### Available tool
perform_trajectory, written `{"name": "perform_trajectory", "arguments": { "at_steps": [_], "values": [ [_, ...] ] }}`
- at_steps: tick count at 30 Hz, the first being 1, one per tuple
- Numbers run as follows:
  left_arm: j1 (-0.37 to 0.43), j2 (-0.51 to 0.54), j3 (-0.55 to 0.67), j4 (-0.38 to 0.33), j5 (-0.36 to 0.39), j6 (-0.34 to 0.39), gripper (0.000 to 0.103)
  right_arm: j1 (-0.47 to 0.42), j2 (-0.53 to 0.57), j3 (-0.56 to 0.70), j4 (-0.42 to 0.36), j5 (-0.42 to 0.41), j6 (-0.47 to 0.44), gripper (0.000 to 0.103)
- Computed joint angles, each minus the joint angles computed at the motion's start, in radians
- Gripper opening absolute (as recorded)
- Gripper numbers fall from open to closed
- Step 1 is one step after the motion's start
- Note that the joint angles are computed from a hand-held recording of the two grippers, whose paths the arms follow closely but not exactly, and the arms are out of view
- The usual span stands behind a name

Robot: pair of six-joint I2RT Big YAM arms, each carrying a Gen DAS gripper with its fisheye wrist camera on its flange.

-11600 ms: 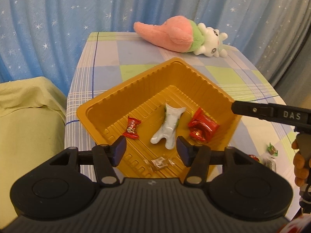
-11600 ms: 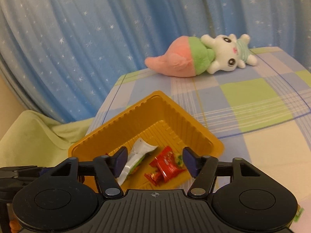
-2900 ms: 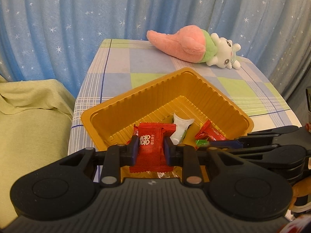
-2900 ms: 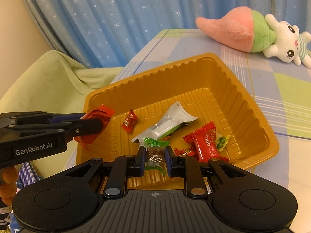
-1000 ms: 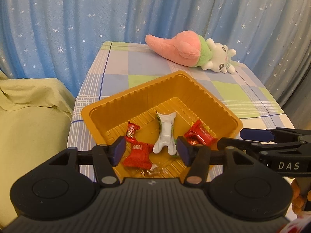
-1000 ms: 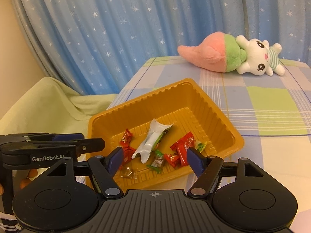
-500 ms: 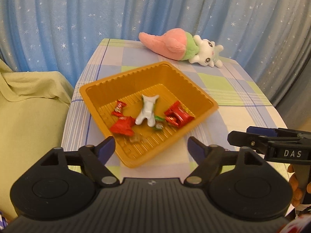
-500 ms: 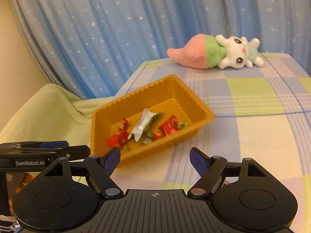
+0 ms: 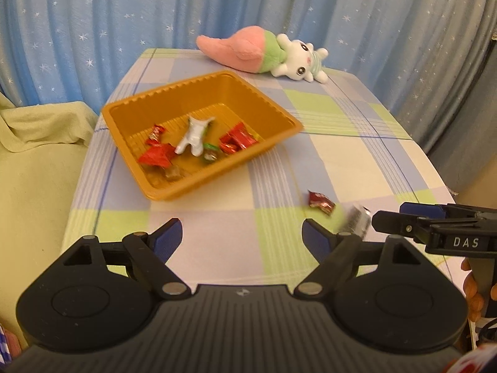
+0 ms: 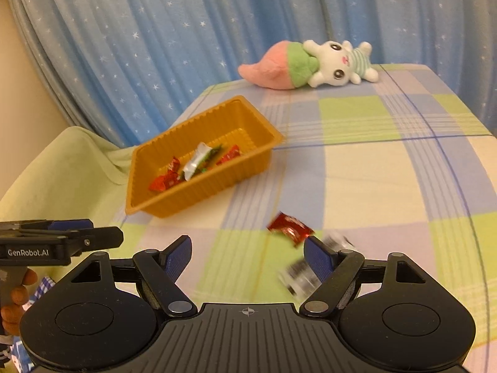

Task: Organize snacks
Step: 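Move both open tools toward the red wrapper and clear stick packet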

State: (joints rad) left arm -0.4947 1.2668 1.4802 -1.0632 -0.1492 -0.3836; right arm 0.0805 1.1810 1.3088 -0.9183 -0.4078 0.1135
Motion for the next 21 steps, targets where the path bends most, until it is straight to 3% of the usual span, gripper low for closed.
{"name": "perform_trajectory", "arguments": {
  "at_steps": [11,21],
  "values": [
    [-0.129,-0.001,-0.015,-0.01,-0.059,-0.081,0.083,-0.129,-0.096,-0.087,-0.07,-0.033,-0.085,0.079],
    [-0.17,-0.001,-0.025,-0.015,-0.081,-0.113,0.083,-0.172,-0.11,-0.104,-0.099,-0.048,-0.124,0.079]
  ]
}}
